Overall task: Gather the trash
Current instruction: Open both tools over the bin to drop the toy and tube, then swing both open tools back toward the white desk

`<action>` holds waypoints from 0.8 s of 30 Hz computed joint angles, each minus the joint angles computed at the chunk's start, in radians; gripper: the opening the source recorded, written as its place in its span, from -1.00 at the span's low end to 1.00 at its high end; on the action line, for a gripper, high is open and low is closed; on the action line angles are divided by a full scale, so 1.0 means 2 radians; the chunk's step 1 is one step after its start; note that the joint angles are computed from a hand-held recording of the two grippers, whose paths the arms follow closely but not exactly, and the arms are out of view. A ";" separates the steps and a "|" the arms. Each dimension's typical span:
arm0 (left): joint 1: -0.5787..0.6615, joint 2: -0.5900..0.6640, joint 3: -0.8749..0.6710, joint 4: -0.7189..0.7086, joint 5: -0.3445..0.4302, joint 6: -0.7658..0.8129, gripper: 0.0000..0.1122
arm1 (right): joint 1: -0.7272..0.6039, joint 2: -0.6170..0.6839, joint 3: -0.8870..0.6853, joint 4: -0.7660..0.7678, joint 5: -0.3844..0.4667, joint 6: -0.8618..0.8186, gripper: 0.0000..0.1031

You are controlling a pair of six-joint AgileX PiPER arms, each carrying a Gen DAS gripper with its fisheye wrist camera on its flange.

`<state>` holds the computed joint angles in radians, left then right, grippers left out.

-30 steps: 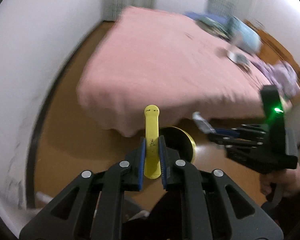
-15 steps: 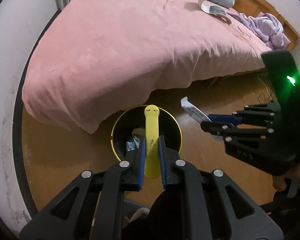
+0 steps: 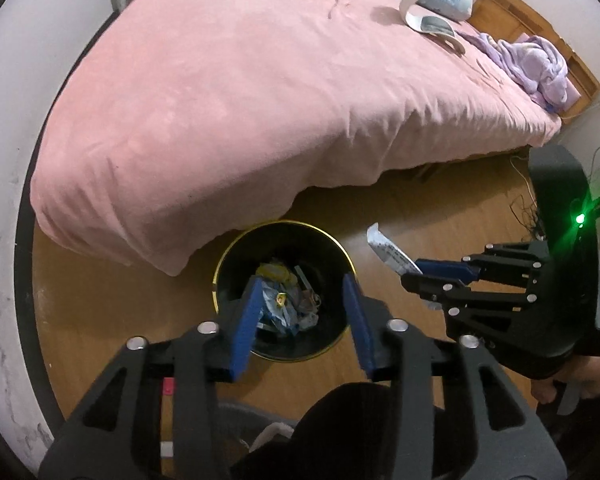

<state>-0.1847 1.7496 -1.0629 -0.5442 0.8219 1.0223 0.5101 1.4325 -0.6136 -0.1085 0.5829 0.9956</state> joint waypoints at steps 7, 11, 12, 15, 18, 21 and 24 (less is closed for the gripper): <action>0.000 -0.009 0.007 0.008 -0.006 -0.011 -0.01 | -0.006 0.001 0.003 0.002 -0.011 -0.005 -0.70; 0.002 -0.009 0.006 0.009 -0.007 -0.014 0.04 | -0.011 -0.002 0.006 0.005 -0.023 -0.011 -0.58; 0.002 -0.008 0.005 0.010 -0.008 -0.015 0.07 | -0.012 -0.003 0.007 0.006 -0.025 -0.011 -0.23; 0.004 -0.008 0.004 0.012 -0.007 -0.018 0.08 | -0.003 -0.010 0.005 -0.031 -0.015 0.027 0.27; 0.009 -0.010 0.005 0.012 -0.007 -0.017 0.17 | -0.006 -0.017 0.005 -0.031 -0.014 0.030 0.31; 0.021 -0.021 0.009 0.009 -0.010 -0.012 0.37 | 0.000 -0.020 0.001 -0.046 -0.006 0.047 0.56; 0.038 -0.051 0.015 0.022 -0.019 -0.032 0.61 | 0.021 -0.028 -0.010 -0.079 0.010 0.083 0.79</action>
